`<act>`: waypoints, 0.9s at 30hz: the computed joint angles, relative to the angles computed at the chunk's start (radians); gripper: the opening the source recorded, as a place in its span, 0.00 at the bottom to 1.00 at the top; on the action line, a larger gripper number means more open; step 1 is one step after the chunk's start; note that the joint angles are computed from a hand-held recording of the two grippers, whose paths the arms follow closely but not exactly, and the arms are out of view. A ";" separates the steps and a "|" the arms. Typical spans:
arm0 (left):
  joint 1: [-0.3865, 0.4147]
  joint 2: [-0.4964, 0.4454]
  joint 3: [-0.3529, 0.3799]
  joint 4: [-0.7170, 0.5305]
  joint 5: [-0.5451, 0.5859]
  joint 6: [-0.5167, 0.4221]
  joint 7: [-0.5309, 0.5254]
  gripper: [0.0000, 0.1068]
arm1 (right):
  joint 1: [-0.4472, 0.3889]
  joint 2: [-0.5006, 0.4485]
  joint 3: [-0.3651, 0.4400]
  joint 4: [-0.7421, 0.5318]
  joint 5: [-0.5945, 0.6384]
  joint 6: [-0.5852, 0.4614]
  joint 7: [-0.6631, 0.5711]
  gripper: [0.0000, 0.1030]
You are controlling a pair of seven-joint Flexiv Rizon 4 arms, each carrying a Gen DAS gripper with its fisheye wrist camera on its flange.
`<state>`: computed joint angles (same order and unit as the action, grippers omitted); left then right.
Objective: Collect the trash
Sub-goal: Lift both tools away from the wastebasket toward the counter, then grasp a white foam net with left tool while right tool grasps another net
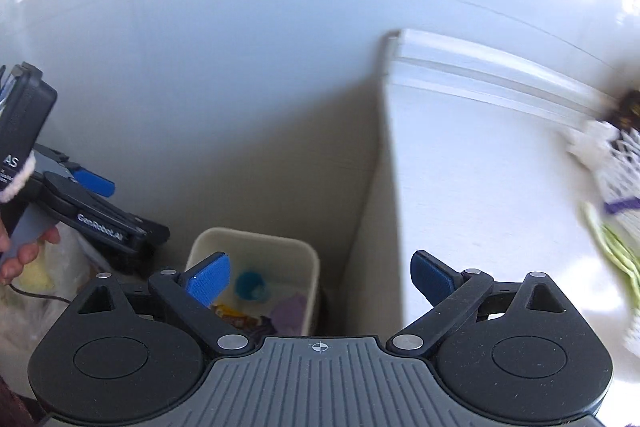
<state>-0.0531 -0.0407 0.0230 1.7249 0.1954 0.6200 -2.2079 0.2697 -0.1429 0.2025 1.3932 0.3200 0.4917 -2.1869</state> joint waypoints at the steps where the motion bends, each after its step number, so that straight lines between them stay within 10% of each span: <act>1: 0.001 -0.009 -0.004 -0.016 -0.001 0.010 0.010 0.96 | -0.004 -0.001 -0.009 -0.009 -0.004 0.005 0.026 0.96; 16: -0.048 -0.326 -0.035 -0.432 -0.129 0.101 0.238 0.96 | -0.078 -0.057 -0.090 -0.037 -0.207 0.161 0.397 0.98; 27: -0.122 -0.703 -0.057 -0.997 -0.255 -0.037 0.420 0.96 | -0.164 -0.192 -0.124 -0.243 -0.232 -0.020 0.578 0.98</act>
<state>-0.1755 -0.7436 -0.0336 0.7278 -0.0598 0.5825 -1.7875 0.1059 -0.3350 0.0789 1.1501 0.0879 0.4717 -1.6087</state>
